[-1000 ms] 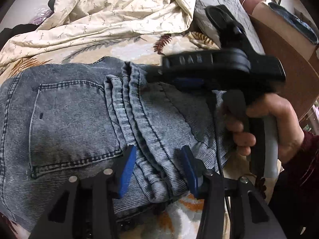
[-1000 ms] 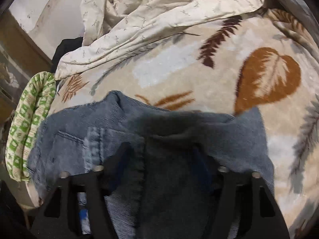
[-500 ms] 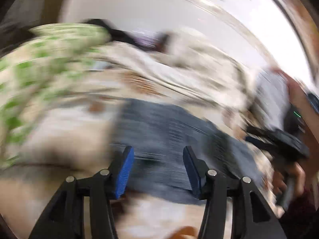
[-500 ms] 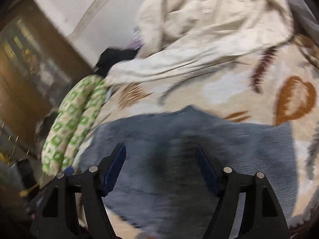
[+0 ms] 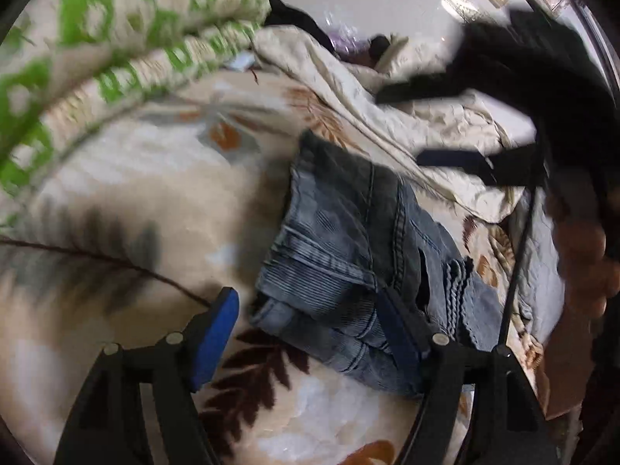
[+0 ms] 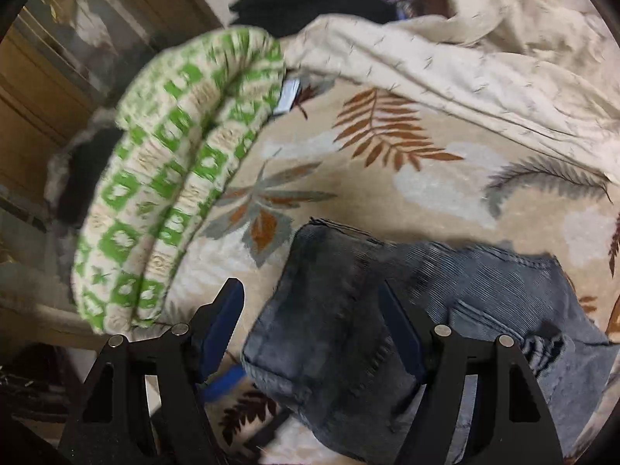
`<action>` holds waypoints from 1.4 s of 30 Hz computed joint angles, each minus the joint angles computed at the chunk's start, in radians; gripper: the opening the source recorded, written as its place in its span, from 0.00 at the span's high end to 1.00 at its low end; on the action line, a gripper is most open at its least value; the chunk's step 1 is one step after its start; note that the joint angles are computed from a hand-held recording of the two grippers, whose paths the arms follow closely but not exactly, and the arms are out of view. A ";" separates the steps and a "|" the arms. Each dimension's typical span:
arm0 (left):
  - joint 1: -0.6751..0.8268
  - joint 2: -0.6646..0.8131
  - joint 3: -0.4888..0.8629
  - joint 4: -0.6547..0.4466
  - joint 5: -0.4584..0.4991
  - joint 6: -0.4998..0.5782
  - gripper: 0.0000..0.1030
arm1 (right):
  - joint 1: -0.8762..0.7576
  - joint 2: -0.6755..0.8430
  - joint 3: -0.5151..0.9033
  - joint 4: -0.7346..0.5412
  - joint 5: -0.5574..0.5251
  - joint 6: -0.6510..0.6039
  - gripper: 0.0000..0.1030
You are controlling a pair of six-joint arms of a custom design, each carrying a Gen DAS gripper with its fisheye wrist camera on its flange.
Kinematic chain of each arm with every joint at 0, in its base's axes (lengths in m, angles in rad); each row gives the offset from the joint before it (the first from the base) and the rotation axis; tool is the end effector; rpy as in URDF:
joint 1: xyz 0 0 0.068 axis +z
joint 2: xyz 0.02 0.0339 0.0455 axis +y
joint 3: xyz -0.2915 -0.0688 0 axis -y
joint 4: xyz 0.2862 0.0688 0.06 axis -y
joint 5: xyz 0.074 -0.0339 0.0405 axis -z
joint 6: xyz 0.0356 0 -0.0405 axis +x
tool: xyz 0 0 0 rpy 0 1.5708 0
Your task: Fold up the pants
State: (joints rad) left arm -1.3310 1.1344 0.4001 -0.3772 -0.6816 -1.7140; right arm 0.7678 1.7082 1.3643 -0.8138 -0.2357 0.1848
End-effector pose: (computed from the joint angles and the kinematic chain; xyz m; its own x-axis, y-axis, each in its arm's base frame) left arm 0.0680 -0.1836 0.1393 -0.6506 -0.5754 -0.4957 -0.3089 0.7968 -0.5194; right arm 0.2771 0.2791 0.2628 -0.7842 -0.5087 -0.3553 -0.6091 0.7405 0.2840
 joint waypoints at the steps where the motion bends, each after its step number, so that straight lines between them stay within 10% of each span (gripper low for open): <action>1: 0.011 0.006 -0.007 0.035 0.012 0.018 0.30 | 0.015 0.035 0.034 -0.019 0.021 0.010 0.30; 10: 0.036 -0.076 -0.130 0.224 -0.007 0.026 0.75 | 0.102 0.367 0.390 -0.290 0.194 0.072 0.30; 14: 0.033 -0.053 -0.110 0.227 -0.021 0.074 0.78 | 0.135 0.448 0.429 -0.336 0.273 0.044 0.33; 21: 0.051 -0.024 -0.100 0.254 -0.011 0.077 0.79 | 0.123 0.388 0.300 -0.248 0.317 -0.013 0.89; 42: -0.071 0.221 0.202 0.335 -0.166 0.472 0.81 | -0.226 -0.161 -0.085 -0.099 -0.034 -0.130 0.92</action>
State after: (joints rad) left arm -1.4017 1.3551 0.6023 -0.0419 -0.8472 -1.2420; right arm 0.5422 1.5469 1.2797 -0.9129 -0.2693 0.0548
